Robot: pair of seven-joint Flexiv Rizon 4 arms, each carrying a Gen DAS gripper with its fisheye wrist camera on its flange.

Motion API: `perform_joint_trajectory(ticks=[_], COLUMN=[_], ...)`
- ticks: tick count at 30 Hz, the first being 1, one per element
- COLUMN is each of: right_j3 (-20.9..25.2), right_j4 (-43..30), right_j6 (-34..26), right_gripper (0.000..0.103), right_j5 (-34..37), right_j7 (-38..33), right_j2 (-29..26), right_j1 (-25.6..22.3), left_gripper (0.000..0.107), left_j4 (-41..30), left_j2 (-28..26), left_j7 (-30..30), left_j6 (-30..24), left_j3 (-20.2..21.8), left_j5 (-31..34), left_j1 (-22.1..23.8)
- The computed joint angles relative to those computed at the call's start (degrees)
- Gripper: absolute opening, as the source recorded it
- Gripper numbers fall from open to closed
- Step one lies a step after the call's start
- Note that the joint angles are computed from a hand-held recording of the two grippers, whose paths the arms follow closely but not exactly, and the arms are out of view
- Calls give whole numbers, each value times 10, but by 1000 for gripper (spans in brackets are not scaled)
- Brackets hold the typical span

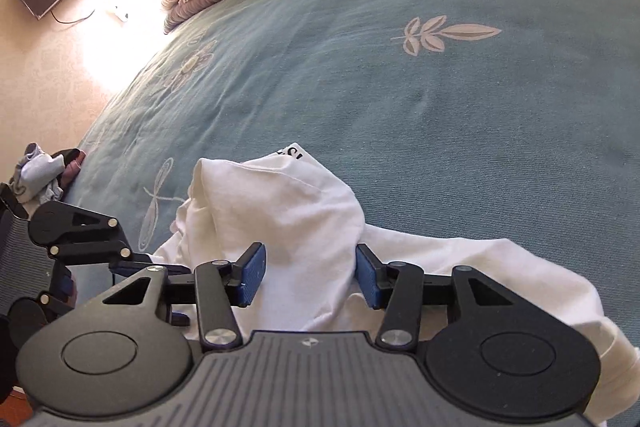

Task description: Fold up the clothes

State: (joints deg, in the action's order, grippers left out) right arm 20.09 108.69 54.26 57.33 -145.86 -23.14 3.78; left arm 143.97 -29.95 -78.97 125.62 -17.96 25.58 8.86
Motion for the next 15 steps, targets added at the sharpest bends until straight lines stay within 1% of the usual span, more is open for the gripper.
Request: perform_joint_trajectory(ticks=[1,2,3,5,7,9,11,13,14,15], right_j3=[3,5,5,1,-3,-5,3,13,17,22], right_j4=[-3,-7,-8,1,7,6,4,9,16,24], right_j6=[-13,-29,-35,-1,43,60,58,62,75,89], right_gripper=[36,22,16,16,19,19,20,17,10,9], right_j5=[6,12,17,6,-3,-19,-21,-17,-16,-14], right_j7=[-1,-4,-6,-5,4,30,37,30,23,12], right_j2=[1,1,1,6,2,-10,-16,-12,-7,0], right_j1=[-5,-10,-10,11,30,38,28,19,21,21], left_gripper=[27,27,28,29,31,32,32,32,32,32], left_j4=[3,7,11,19,29,37,44,49,51,53], left_j2=[2,6,11,23,35,44,52,60,64,67], left_j7=[0,1,1,1,4,4,3,6,8,9], left_j6=[3,5,3,-2,-2,-1,-1,0,0,0], left_j3=[3,7,8,8,18,23,24,31,35,39], left_j5=[-1,-2,-1,3,-4,-5,-3,-5,-8,-10], left_j1=[-2,-5,-4,1,-7,-9,-8,-14,-18,-22])
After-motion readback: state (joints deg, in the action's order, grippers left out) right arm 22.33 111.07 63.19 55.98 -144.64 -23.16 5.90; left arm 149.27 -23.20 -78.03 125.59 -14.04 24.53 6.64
